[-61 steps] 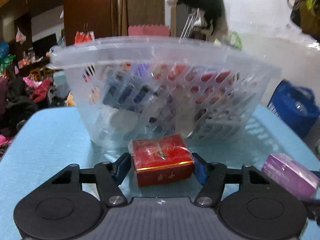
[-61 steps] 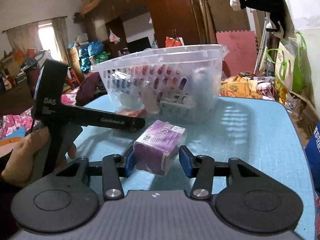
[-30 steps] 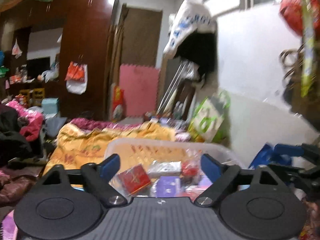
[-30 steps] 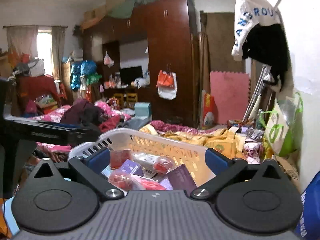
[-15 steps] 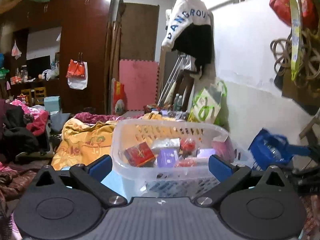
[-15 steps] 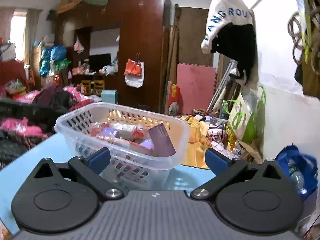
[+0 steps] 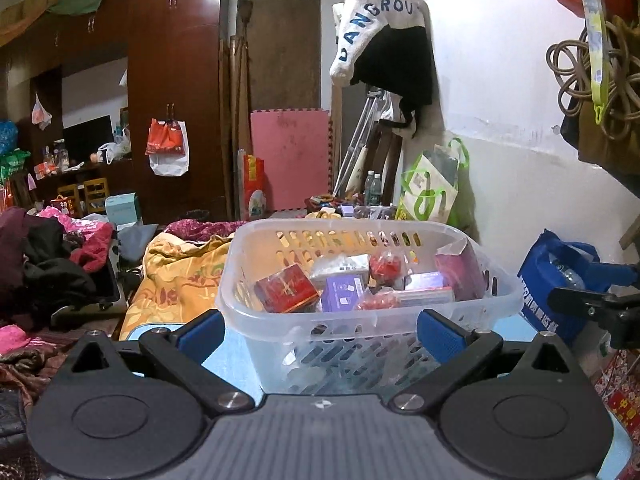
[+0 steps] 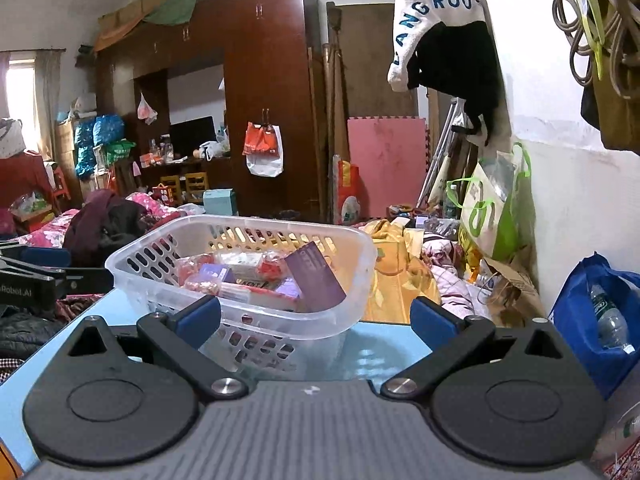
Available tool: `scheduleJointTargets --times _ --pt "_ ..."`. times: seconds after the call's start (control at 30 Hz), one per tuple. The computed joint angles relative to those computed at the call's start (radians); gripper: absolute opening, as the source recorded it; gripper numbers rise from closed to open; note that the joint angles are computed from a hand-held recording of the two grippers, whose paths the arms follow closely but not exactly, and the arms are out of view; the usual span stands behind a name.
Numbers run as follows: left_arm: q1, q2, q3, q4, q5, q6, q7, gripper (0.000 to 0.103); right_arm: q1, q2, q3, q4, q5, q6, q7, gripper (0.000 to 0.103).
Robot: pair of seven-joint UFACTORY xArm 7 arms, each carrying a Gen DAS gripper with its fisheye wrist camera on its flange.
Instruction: Organize objects
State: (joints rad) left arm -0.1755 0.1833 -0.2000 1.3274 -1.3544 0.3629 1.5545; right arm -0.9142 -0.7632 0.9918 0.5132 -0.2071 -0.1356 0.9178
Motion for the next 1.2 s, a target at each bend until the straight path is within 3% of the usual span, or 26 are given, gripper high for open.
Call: scheduleJointTargets --times 0.27,0.57,1.2 --pt "-0.008 -0.007 0.000 -0.017 0.025 -0.006 -0.024 0.103 0.013 0.013 -0.008 0.003 -0.005 0.025 0.003 0.103" --pt "-0.022 -0.030 -0.001 -0.042 -0.083 -0.045 0.090 0.103 0.044 -0.025 -0.036 -0.018 -0.013 0.036 0.031 0.103" --pt "-0.034 -0.018 0.006 -0.042 -0.071 -0.034 0.069 0.103 0.061 -0.009 -0.057 -0.034 -0.021 0.030 0.045 0.103"
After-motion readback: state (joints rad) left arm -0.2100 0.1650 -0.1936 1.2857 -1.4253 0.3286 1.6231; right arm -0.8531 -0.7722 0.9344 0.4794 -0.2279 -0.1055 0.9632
